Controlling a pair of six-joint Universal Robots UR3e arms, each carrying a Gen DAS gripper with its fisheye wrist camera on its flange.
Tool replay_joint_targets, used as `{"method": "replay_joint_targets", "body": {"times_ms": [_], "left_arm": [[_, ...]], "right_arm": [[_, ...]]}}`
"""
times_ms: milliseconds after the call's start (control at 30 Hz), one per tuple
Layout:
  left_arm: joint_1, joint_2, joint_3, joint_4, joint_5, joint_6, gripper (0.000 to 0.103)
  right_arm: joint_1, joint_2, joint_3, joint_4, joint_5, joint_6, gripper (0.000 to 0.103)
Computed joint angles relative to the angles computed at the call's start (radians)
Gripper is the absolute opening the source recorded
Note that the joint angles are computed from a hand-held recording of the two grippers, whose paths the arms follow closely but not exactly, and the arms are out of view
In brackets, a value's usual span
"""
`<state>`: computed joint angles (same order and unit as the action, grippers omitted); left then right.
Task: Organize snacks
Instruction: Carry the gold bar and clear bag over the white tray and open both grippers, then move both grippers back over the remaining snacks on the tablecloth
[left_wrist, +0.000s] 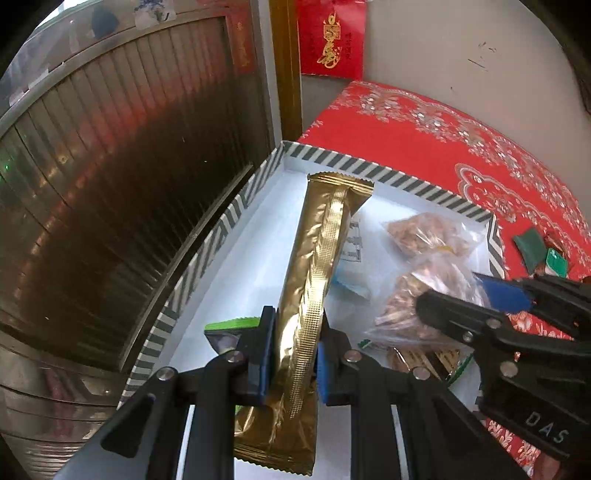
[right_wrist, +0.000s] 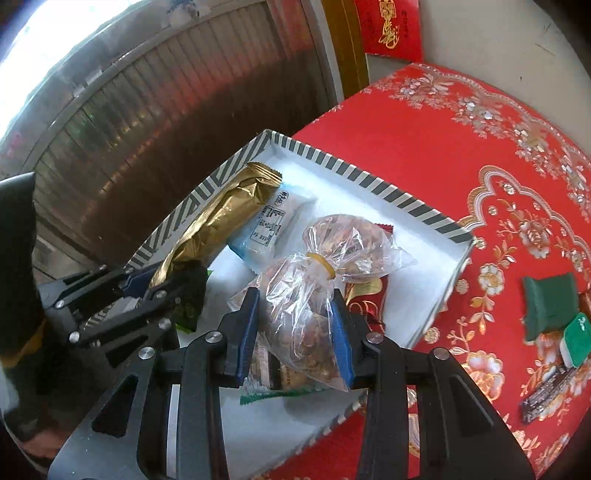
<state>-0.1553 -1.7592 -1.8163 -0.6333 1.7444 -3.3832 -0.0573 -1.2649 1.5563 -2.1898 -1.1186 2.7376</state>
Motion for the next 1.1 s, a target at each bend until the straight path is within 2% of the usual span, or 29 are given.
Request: {"method": "replay_joint_targets", "body": {"times_ms": [100,300,333,400,433,467,533,633,733,833,967,1100], "left_arm": [[-0.018,-0.018,0.009,0.009,0.038,-0.002,0.021],[0.000,0.001,-0.011,0.009,0.019,-0.025,0.024],[0.001,0.004,-0.013,0.006,0.022,-0.026,0.027],[0.004,0.013,-0.016,0.003,0.025,-0.029,0.043],[0.007,0.023,-0.026,0.013,0.026,-0.032,0.057],[0.007,0.031,-0.033,0.023,0.031,-0.035,0.063],[0.001,0.047,-0.035,0.028,0.042,-0.037,0.065],[-0.028,0.062,-0.017,0.017,0.074,-0.038,0.076],[-0.072,0.072,0.009,0.016,0.106,-0.051,0.078],[-0.132,0.054,0.073,-0.008,0.140,-0.078,0.086],[-0.233,-0.016,0.213,-0.056,0.184,-0.114,0.087],[-0.340,-0.120,0.408,-0.153,0.220,-0.152,0.087]], "right_arm": [[0.015,0.019,-0.018,0.006,-0.009,-0.002,0.039],[0.000,0.010,-0.031,0.070,0.005,0.004,0.048],[-0.003,-0.007,-0.019,0.071,0.007,-0.004,0.049],[-0.009,-0.052,0.006,0.078,0.006,-0.022,0.052],[-0.015,-0.070,0.017,0.084,0.016,-0.030,0.055],[-0.026,-0.094,0.032,0.087,0.031,-0.039,0.060],[-0.040,-0.132,0.048,0.106,0.032,-0.048,0.060],[-0.109,-0.246,0.126,0.127,0.072,-0.091,0.060],[-0.239,-0.414,0.255,0.136,0.127,-0.156,0.061],[-0.375,-0.544,0.325,0.212,0.124,-0.241,0.061],[-0.646,-0.722,0.380,0.422,0.162,-0.444,0.061],[-0.996,-0.855,0.352,0.749,0.204,-0.750,0.061]]}}
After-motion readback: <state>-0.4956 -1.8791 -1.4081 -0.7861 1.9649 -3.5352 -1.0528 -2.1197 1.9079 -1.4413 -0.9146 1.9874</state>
